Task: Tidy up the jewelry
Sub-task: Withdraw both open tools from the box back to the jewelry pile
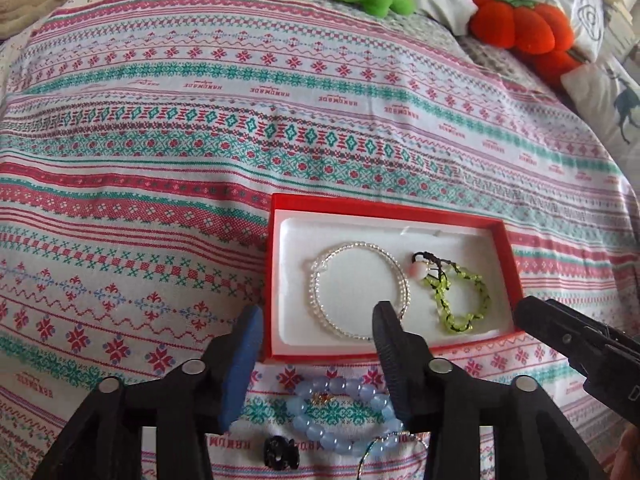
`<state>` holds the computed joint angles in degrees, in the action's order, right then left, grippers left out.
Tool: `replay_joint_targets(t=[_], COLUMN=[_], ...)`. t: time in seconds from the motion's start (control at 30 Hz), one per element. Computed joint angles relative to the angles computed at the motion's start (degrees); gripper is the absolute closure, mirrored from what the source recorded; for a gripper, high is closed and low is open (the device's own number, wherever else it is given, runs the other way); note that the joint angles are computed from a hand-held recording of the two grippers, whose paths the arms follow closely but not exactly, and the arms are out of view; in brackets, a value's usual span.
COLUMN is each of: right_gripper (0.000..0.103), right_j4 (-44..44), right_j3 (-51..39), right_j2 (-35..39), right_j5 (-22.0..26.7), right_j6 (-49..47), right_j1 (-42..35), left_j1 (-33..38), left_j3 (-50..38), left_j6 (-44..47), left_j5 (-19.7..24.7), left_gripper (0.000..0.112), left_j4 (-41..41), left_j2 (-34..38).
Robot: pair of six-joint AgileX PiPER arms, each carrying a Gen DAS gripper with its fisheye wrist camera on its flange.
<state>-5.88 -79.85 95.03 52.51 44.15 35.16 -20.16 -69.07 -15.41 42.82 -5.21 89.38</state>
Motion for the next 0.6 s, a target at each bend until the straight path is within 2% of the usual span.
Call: replay_joint_targets(t=[0.1, 0.17, 0.23, 0.37, 0.6], right_gripper=[0.059, 0.050, 0.046, 0.040, 0.038], right_j4=[0.06, -0.54, -1.43, -0.96, -2.43], right_j3=[0.49, 1.13, 1.78, 4.13, 8.46], right_j2=[-1.71, -2.97, -4.13, -6.43, -9.67], right_j5=[1.79, 2.81, 4.12, 5.34, 6.89], right_j6=[0.00, 0.27, 0.47, 0.05, 1.60], right_j1=[1.13, 2.27, 3.47, 4.79, 6.59], left_j1=[0.45, 0.66, 0.77, 2.06, 3.07], left_j3=[1.78, 3.22, 4.75, 7.59, 12.73], left_j6=[0.18, 0.13, -0.01, 0.93, 3.99], left_j5=[1.30, 2.06, 2.56, 3.63, 4.05], left_gripper=[0.043, 0.035, 0.029, 0.026, 0.023], left_j4=[1.08, 2.47, 4.04, 4.32, 3.12], left_j2=[-3.15, -5.12, -6.87, -9.53, -12.90])
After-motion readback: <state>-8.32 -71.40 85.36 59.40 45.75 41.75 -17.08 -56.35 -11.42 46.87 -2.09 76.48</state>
